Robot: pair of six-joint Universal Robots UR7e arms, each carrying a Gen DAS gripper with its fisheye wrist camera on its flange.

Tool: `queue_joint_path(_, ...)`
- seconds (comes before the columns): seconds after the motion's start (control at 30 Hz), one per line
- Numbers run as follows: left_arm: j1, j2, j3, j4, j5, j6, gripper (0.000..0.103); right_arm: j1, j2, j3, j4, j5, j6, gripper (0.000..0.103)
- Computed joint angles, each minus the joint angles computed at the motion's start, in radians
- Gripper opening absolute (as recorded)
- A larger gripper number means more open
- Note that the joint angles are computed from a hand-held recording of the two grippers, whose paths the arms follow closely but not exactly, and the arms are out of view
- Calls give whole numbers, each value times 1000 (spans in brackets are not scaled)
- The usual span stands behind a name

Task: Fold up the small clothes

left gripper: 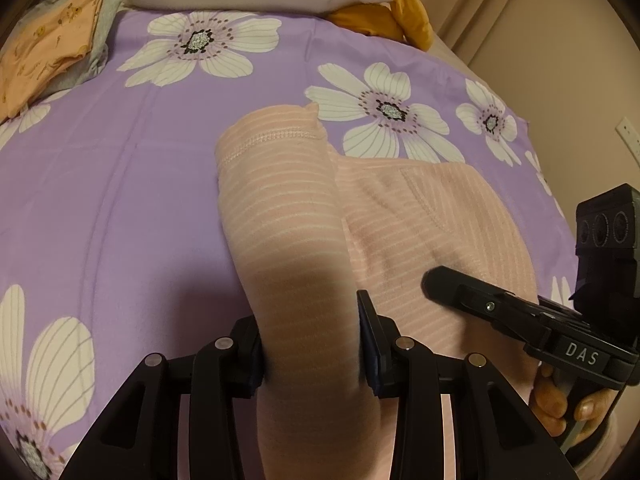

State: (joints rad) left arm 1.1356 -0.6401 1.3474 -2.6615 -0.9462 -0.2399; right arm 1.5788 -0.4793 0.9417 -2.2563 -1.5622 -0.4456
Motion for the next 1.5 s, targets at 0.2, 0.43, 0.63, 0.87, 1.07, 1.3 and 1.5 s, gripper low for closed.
queue_joint_path(0.2, 1, -2, 10, -11, -1, 5, 37, -11, 2, -1, 7, 7, 28, 31)
queue_joint_path(0.43, -2, -2, 15, -14, 9, 8, 38, -16, 0, 2, 10, 15, 40, 31)
queue_joint_path(0.63, -5, -8, 24, -18, 15, 9, 38, -16, 1, -1, 12, 16, 46, 32)
queue_joint_path(0.87, -7, -13, 35, -22, 20, 11, 38, -17, 5, -10, 17, 16, 54, 32)
queue_joint_path(1.07, -9, -21, 48, -25, 24, 9, 38, -20, 3, -6, 13, 16, 60, 33)
queue_joint_path(1.3, -15, -31, 69, -33, 35, 6, 38, -24, -5, 1, 10, 19, 78, 34)
queue_joint_path(1.5, -23, -45, 95, -38, 52, 2, 39, -27, -11, 8, 2, 20, 96, 35)
